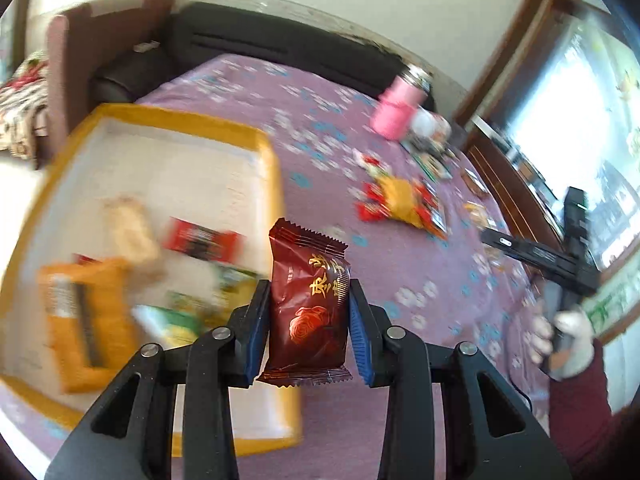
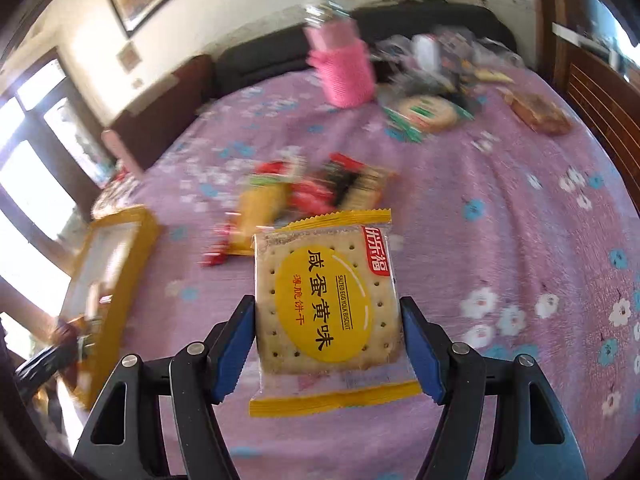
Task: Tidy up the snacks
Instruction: 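Carry both snacks over the tray and open both tools to drop them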
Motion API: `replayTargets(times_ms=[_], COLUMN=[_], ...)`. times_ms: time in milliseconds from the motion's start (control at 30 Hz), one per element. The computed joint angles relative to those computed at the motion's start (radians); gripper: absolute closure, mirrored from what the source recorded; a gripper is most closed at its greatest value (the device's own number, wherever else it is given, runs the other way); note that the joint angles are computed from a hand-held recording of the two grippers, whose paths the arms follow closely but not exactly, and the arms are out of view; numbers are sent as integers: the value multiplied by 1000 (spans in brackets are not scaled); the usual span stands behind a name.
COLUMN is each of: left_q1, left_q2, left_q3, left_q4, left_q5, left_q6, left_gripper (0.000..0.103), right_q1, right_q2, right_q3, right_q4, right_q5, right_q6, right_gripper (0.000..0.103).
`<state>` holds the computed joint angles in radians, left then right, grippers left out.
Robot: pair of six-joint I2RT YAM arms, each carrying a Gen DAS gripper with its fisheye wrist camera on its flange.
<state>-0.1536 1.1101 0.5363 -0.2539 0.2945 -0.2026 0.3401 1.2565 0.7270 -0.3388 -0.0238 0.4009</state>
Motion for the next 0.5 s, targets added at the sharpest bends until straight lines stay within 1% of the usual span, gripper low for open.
replayTargets(times_ms=[67,133,200,233,300,400,467,500], left_q1=[98,170,244,286,333,378,391,393], left_q2=[-16,-17,28,73,133,264,376,398], left_q3=[38,70,111,138,166,217,271,281], left_q4=[-58,-91,-102,-100,-92,-57,-33,-27], left_q5=[14,15,27,41,58,67,69,68], left_q6=[59,109,151,172,197,212,200,198], left_gripper=[69,69,69,69,69,69,69,69], right_q1=[93,196,275,302,367,440,468,480], right_q2=[-2,29,90,125,237,411,549,629], right_q3=[60,134,206,237,331,475,603,686], right_q4=[-33,-44,-37,-30,-11,-3,-16,-33], right_q5=[29,44,38,30,11,25,11,2], right_q6=[28,62,92,102,127,138,141,140], right_gripper=[32,32,32,32,32,32,32,32])
